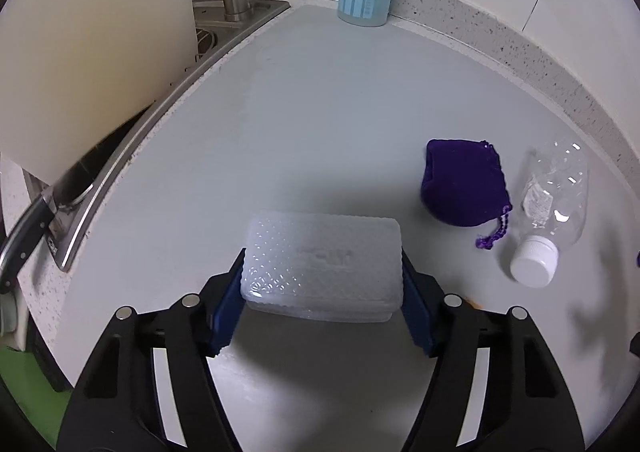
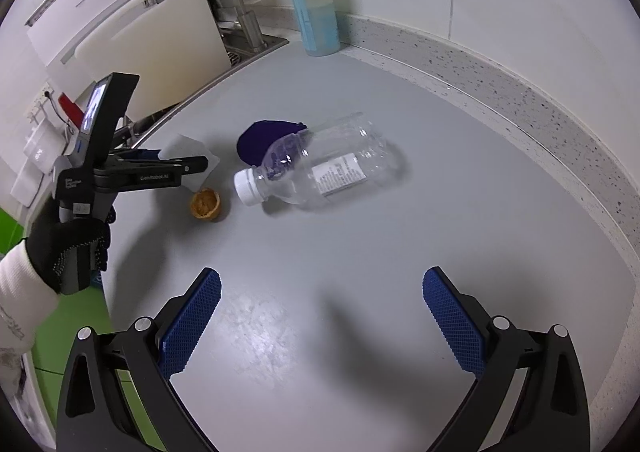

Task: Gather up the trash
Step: 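Grasp the walnut shell with the right gripper while the left gripper holds the box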

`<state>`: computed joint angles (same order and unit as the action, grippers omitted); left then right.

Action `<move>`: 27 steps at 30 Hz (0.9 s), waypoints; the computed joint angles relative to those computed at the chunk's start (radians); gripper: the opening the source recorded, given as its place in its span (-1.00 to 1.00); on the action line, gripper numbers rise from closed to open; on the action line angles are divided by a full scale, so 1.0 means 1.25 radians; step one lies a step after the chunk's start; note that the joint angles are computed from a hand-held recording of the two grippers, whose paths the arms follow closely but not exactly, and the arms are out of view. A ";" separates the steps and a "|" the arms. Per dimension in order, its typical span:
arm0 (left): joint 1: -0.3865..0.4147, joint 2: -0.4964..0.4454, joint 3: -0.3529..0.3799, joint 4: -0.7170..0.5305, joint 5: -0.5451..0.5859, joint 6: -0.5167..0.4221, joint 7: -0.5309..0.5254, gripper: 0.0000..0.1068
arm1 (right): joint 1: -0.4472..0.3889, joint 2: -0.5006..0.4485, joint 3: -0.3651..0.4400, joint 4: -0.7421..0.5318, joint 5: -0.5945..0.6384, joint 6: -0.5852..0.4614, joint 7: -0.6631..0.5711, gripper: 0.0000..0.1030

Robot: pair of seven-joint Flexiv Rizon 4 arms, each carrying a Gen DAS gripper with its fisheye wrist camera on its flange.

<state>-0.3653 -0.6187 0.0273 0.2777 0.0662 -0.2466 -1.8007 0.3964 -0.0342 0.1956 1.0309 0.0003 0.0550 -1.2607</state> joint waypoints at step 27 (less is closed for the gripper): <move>0.020 0.213 -0.013 0.204 0.047 0.034 -0.077 0.24 | 0.155 -0.241 0.012 -0.283 0.012 -0.069 -0.158 0.88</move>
